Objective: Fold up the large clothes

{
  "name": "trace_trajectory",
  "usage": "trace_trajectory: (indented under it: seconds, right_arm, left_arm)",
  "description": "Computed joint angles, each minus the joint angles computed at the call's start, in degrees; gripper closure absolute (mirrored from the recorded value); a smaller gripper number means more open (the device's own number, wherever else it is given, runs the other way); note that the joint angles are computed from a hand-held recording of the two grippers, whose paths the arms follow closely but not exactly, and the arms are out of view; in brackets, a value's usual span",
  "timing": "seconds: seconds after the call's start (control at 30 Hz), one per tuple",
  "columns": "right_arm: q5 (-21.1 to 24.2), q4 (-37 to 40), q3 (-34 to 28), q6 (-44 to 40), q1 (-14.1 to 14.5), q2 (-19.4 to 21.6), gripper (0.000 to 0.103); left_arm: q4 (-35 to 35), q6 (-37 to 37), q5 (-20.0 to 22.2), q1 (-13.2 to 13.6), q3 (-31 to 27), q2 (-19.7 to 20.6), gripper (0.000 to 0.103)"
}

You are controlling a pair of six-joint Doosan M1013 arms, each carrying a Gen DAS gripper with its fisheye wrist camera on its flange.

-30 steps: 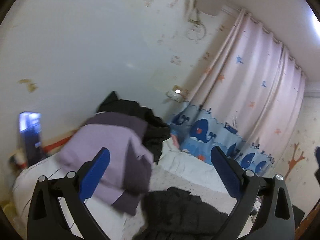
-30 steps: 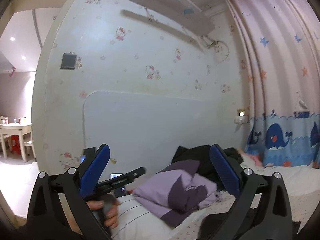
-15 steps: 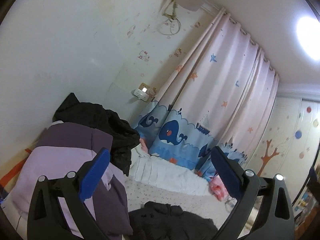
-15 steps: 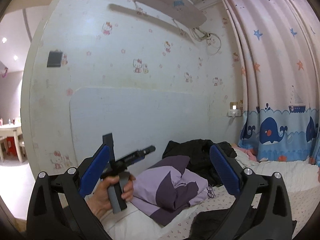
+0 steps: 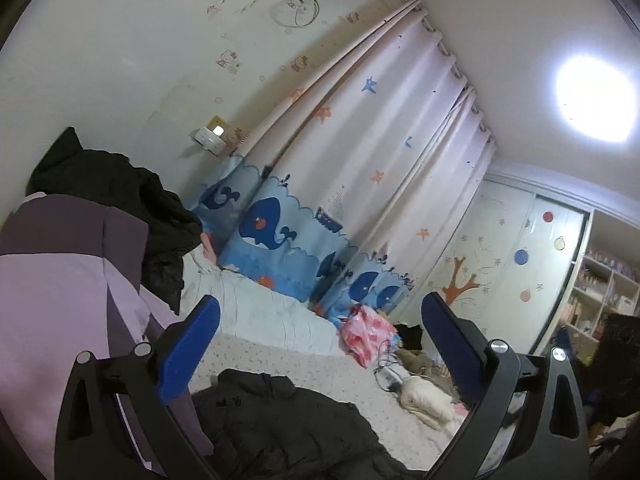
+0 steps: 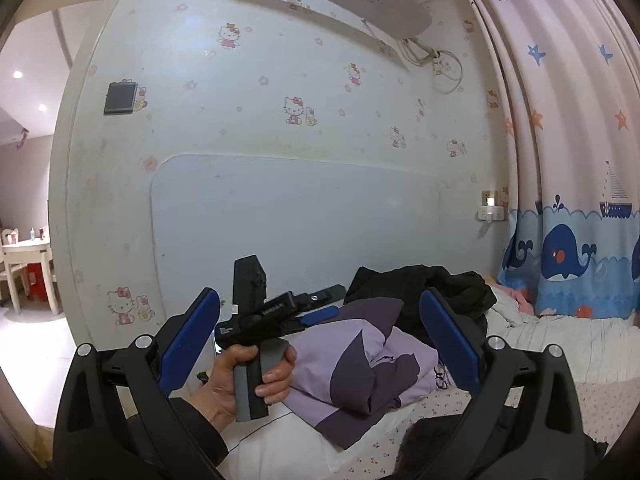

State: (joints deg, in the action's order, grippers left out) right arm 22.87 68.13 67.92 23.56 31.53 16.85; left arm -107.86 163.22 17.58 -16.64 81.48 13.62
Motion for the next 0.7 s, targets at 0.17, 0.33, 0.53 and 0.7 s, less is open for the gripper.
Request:
trace_trajectory:
  seconds: [0.17, 0.33, 0.53, 0.7]
  right_arm:
    - [-17.1, -5.5, 2.7, -0.7, 3.4, -1.3, 0.007]
    - [-40.2, -8.4, 3.6, -11.0, 8.9, -0.2, 0.007]
    - [-43.0, -10.4, 1.6, -15.8, 11.0, 1.4, 0.007]
    - [-6.8, -20.9, 1.3, 9.5, 3.3, -0.9, 0.007]
  left_arm:
    - [-17.3, 22.3, -33.6, -6.5, -2.7, -0.6, 0.007]
    - [-12.1, 16.2, -55.0, -10.7, -3.9, -0.4, 0.007]
    - [-7.1, 5.4, -61.0, -13.6, 2.7, -3.7, 0.007]
    - [-8.4, 5.7, -54.2, -15.7, 10.6, -8.0, 0.007]
